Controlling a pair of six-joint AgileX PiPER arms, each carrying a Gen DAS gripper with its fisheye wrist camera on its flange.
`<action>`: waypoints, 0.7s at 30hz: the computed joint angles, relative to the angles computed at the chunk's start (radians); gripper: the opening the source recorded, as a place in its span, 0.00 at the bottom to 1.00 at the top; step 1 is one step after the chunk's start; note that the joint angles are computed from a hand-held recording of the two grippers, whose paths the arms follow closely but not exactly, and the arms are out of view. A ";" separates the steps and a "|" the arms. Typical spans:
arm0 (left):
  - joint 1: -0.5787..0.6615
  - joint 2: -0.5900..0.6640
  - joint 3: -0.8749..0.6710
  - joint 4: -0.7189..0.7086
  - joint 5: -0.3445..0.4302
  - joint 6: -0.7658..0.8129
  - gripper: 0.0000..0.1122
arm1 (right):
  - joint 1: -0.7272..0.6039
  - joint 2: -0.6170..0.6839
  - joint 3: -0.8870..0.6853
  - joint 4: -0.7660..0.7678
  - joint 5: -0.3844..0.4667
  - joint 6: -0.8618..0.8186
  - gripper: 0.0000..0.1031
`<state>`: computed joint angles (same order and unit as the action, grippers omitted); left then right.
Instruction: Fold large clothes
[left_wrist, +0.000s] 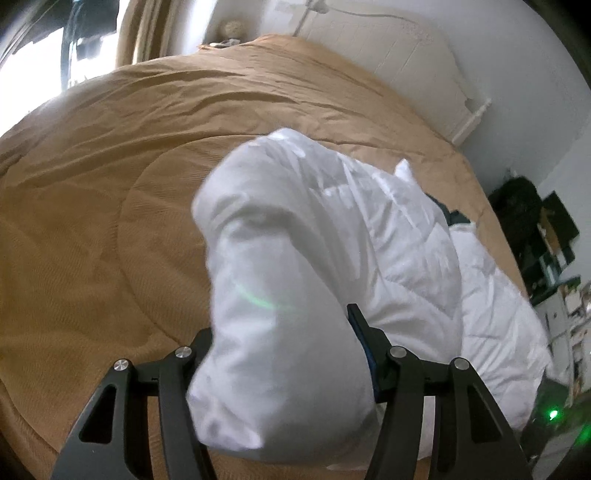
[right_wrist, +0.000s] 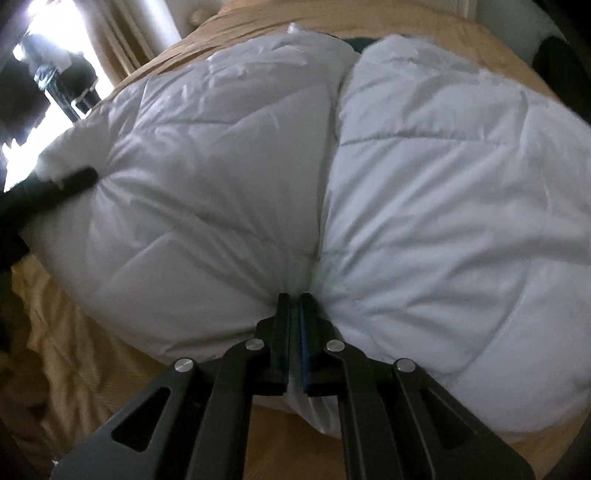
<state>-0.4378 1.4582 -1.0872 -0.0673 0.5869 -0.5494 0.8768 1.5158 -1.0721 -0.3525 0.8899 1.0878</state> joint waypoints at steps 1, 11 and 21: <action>0.014 -0.005 0.005 -0.019 -0.005 0.011 0.52 | -0.001 -0.014 0.013 0.002 -0.004 0.005 0.05; -0.015 -0.002 -0.006 0.050 -0.004 -0.039 0.45 | -0.354 0.009 -0.121 0.394 -0.049 -0.424 0.06; -0.027 -0.028 -0.002 0.054 0.006 -0.028 0.44 | -0.543 0.529 -0.800 0.337 0.201 -0.450 0.05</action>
<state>-0.4643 1.4307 -1.0893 -0.0129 0.5927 -0.5773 0.3338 2.0443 -1.8725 -0.0151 1.0906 0.6383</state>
